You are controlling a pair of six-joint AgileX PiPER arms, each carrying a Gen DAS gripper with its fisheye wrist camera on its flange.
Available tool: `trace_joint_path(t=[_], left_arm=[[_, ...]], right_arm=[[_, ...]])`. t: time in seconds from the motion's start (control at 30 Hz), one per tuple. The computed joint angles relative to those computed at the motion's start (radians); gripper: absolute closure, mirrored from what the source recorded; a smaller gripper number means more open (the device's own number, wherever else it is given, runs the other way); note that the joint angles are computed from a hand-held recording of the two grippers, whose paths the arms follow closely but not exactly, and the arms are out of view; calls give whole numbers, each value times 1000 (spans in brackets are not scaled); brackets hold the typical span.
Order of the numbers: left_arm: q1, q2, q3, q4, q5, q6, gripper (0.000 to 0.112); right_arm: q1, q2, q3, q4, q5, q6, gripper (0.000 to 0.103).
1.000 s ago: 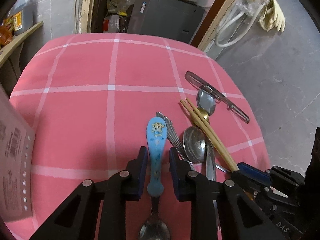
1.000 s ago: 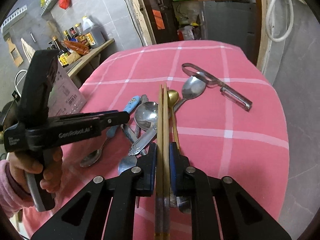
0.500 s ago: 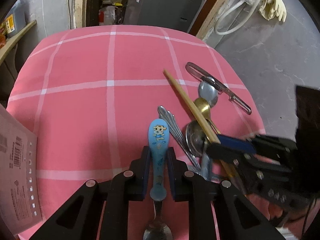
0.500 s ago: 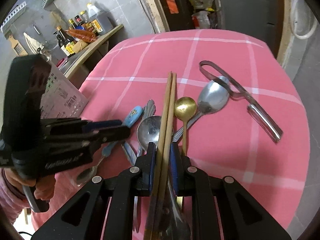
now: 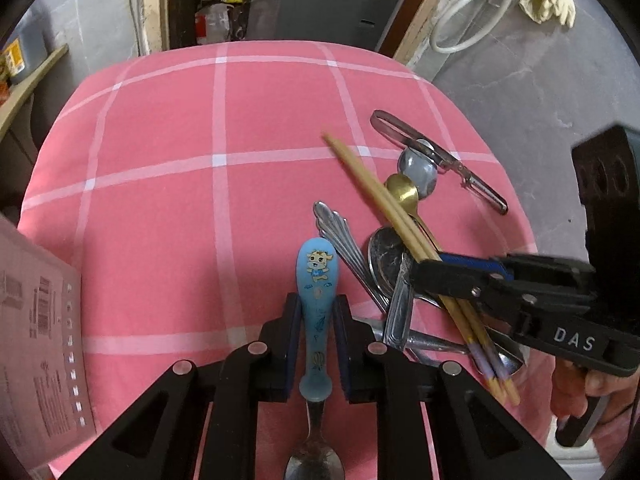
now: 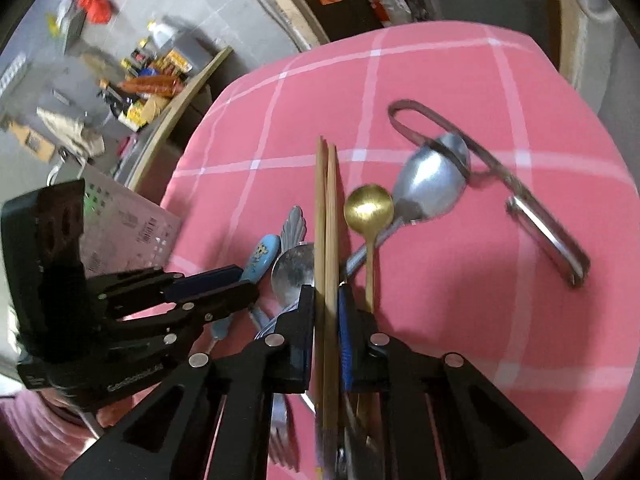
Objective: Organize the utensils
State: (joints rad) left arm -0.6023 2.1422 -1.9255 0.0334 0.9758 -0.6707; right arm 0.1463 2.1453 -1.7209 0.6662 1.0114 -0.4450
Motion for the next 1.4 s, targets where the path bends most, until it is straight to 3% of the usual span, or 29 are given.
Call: trace_joint_path(t=[0.3, 0.57, 0.8, 1.0, 1.07, 1.1, 1.23, 1.4], left_arm=[[-21, -196, 329, -21, -230, -82, 97], [-88, -342, 516, 125, -353, -226, 97], [-133, -452, 606, 262, -387, -347, 97], [-153, -541, 634, 391, -372, -436, 98], [-149, -568, 630, 409, -363, -437, 111], [-145, -581, 633, 421, -362, -442, 111], [-115, -621, 623, 403, -356, -382, 111], [-49, -603, 616, 191, -350, -166, 111]], right_arm=[[-28, -158, 285, 217, -132, -142, 93], [-2, -320, 512, 366, -273, -304, 93], [-9, -427, 634, 477, -328, -391, 93], [15, -514, 685, 543, -389, -424, 93], [34, -539, 689, 557, -416, -418, 93], [44, -552, 695, 563, -430, -417, 93], [90, -585, 677, 544, -480, -366, 93], [132, -607, 679, 483, -536, -278, 93]])
